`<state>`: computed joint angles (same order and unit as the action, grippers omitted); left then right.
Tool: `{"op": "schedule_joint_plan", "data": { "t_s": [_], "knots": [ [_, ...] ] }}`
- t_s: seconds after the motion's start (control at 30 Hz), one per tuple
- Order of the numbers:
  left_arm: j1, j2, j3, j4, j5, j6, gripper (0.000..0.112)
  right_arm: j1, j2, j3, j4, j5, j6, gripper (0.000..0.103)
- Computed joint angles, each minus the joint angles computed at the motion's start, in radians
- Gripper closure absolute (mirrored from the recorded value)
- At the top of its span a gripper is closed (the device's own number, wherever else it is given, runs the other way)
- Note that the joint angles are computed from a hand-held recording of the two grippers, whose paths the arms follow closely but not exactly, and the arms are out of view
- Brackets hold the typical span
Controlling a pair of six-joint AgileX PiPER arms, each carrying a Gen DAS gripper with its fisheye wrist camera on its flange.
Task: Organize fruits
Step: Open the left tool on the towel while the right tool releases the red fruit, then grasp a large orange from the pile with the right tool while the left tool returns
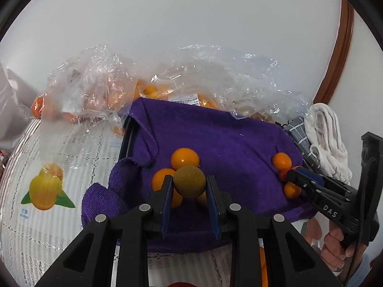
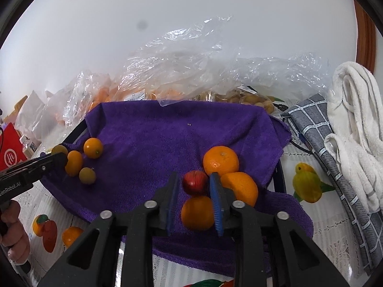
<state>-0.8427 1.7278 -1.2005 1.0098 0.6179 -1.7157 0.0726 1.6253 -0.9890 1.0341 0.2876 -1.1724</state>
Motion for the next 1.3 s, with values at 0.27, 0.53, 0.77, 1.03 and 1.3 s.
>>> {"op": "schedule_joint_plan", "data": {
  "t_s": [0.27,0.53,0.77,1.03,1.3],
  "knots": [
    [0.003,0.01,-0.012,-0.038,0.023,0.04,0.086,0.001,-0.027,0.024,0.067,-0.012,-0.059,0.049],
    [-0.014,0.022,-0.025,-0.034,0.037,0.05,0.069,-0.018,-0.058,0.034,-0.002,0.01,0.047,0.038],
    [-0.046,0.013,-0.016,0.039,0.08,-0.014,0.066,0.019,-0.143,0.071,-0.148,-0.03,0.176,0.038],
    [-0.107,-0.043,0.031,0.136,0.174,-0.142,0.066,-0.019,-0.253,0.138,-0.258,0.079,0.307,0.038],
    [-0.213,-0.162,0.202,0.124,0.303,-0.269,0.064,-0.005,-0.379,0.276,-0.327,0.092,0.342,0.038]
  ]
}}
